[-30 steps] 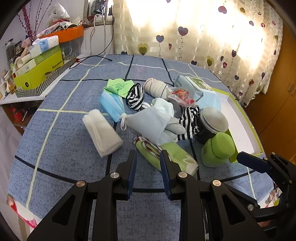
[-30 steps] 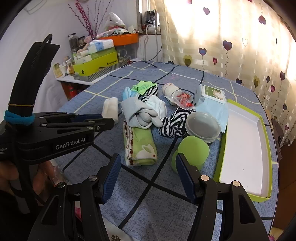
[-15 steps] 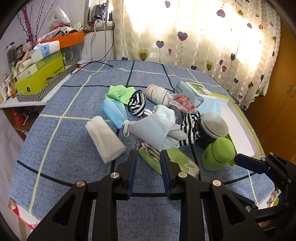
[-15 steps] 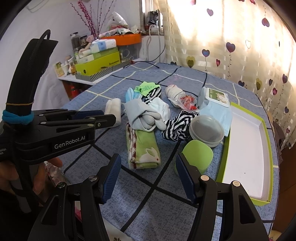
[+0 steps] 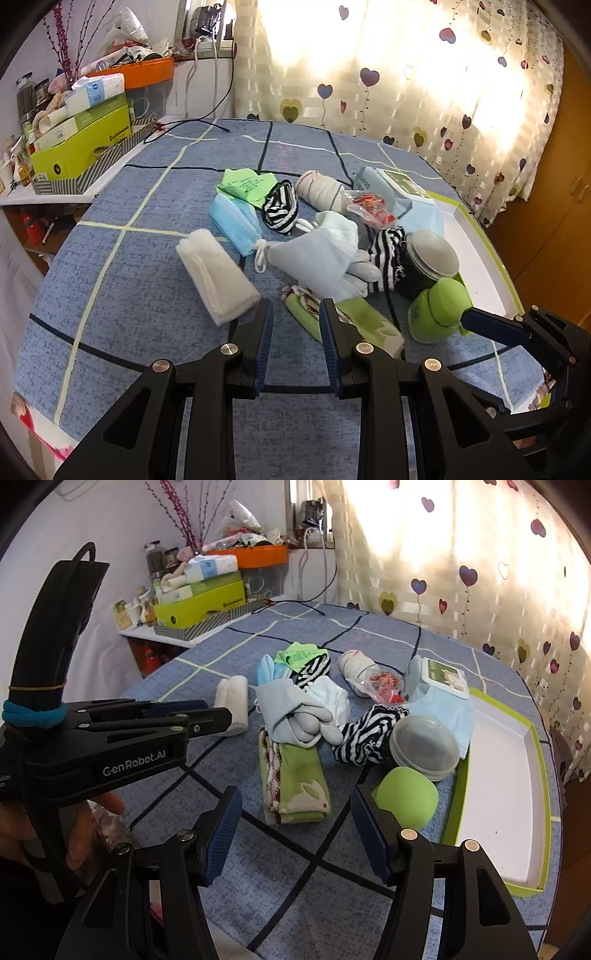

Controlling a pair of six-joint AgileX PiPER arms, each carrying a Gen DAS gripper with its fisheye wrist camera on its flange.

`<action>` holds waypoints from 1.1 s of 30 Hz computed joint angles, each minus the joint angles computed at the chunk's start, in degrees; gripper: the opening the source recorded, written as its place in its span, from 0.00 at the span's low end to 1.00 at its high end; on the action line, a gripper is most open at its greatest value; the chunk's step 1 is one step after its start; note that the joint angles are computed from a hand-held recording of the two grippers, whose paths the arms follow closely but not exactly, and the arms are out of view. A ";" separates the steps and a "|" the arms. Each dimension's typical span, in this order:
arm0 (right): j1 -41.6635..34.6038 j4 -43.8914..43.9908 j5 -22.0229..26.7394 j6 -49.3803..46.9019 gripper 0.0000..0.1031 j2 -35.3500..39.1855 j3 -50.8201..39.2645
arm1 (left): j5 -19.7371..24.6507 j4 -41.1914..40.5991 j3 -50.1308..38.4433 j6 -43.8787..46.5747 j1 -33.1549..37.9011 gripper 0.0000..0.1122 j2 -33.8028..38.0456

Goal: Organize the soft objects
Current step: 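Move right gripper to grey sock bundle while left gripper approaches folded white cloth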

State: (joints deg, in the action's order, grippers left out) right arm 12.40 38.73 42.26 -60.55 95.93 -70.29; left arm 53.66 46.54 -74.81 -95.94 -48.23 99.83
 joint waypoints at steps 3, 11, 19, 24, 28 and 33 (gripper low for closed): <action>0.60 -0.35 -0.19 0.25 0.60 0.64 -0.49 | -0.68 0.36 1.83 -1.35 0.57 0.24 -1.00; 4.11 -3.94 -1.32 3.90 0.60 3.48 -2.90 | -4.91 1.66 9.44 -6.42 3.63 0.24 -5.57; 7.66 -10.60 -1.81 9.77 0.60 8.47 -7.21 | -11.08 3.33 15.28 -10.14 7.40 0.24 -8.17; 7.66 -8.53 -2.35 9.82 0.59 10.14 -9.62 | -15.03 3.97 18.05 -12.11 10.61 0.35 -8.82; 7.89 -7.85 -2.40 11.26 0.60 12.21 -13.25 | -18.61 3.16 18.69 -11.71 13.36 0.35 -7.89; 8.69 -9.39 -1.01 13.57 0.59 15.91 -18.67 | -21.85 0.17 17.91 -8.91 16.11 0.35 -5.86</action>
